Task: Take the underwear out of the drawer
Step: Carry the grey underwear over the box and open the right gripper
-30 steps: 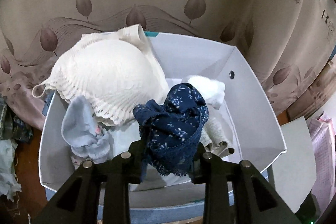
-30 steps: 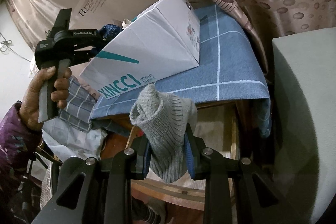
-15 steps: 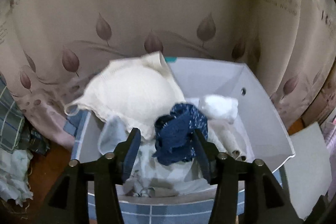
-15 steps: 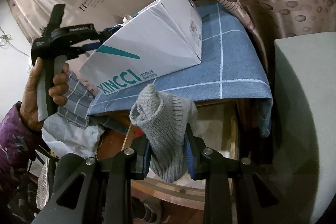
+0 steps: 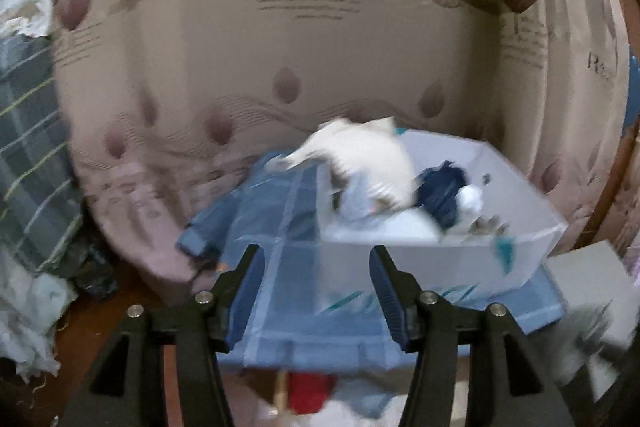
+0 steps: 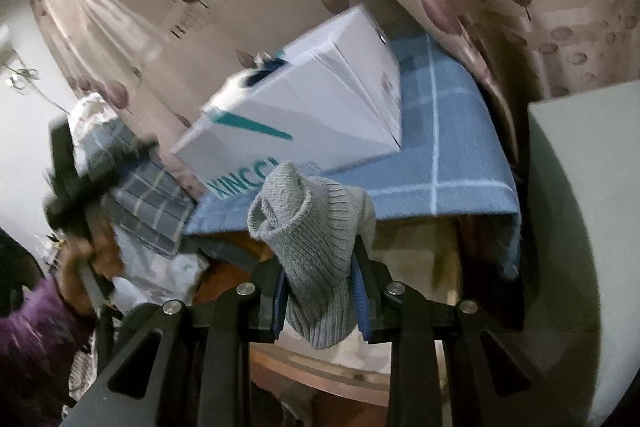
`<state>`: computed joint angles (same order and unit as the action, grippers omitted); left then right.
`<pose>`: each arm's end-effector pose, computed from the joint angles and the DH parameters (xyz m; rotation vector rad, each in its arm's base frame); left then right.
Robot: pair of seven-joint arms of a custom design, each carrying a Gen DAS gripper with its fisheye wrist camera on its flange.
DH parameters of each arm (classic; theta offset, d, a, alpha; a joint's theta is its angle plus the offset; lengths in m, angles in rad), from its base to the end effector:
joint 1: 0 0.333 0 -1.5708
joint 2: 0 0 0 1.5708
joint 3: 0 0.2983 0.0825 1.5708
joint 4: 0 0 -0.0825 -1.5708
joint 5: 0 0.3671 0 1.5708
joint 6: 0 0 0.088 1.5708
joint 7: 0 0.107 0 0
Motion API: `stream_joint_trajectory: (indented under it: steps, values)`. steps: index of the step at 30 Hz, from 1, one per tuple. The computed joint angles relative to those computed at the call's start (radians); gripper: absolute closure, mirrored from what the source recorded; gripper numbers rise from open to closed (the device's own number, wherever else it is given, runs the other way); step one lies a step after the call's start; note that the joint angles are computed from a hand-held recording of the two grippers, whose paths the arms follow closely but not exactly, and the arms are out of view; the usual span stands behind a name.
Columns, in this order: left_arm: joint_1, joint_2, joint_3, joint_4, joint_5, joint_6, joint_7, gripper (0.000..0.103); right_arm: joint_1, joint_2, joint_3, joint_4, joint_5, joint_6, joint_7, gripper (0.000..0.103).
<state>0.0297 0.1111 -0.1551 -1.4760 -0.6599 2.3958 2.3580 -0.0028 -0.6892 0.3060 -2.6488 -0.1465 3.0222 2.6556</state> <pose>0.6165 -0.0759 0.6891 -1.1416 2.1695 -1.2169 0.3627 0.1447 0.5616 -0.9868 1.8756 -0.4573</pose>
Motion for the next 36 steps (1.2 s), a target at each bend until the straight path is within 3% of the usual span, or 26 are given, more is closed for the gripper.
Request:
stream_joint_trajectory:
  steps: [3,10,15,19,31,35,36]
  values:
    - [0.023,-0.028,0.020,-0.088,-0.026,0.060,0.068,0.047,0.001,0.010,-0.001,0.038,-0.009,-0.006,-0.014,0.077]
    - [0.063,-0.006,0.050,-0.124,-0.012,0.035,0.024,0.047,0.014,0.111,-0.055,0.275,-0.057,-0.112,-0.131,0.077]
    - [0.092,-0.005,0.045,-0.126,-0.086,0.028,0.024,0.047,0.037,0.283,-0.120,0.515,-0.074,-0.227,-0.225,0.076]
    - [0.097,0.013,0.048,-0.102,-0.072,0.000,-0.012,0.047,0.050,0.425,-0.155,0.674,-0.101,-0.343,-0.241,0.076]
    - [0.134,0.054,0.034,-0.042,-0.095,-0.059,-0.063,0.047,0.133,0.690,-0.274,0.956,-0.125,-0.583,-0.265,0.077]
    - [0.133,0.053,0.031,-0.042,-0.090,-0.062,-0.062,0.047,0.156,0.723,-0.291,1.000,-0.214,-0.635,-0.229,0.073]
    - [0.132,0.053,0.030,-0.044,-0.088,-0.058,-0.058,0.047,0.158,0.708,-0.296,0.976,-0.221,-0.599,-0.217,0.069]
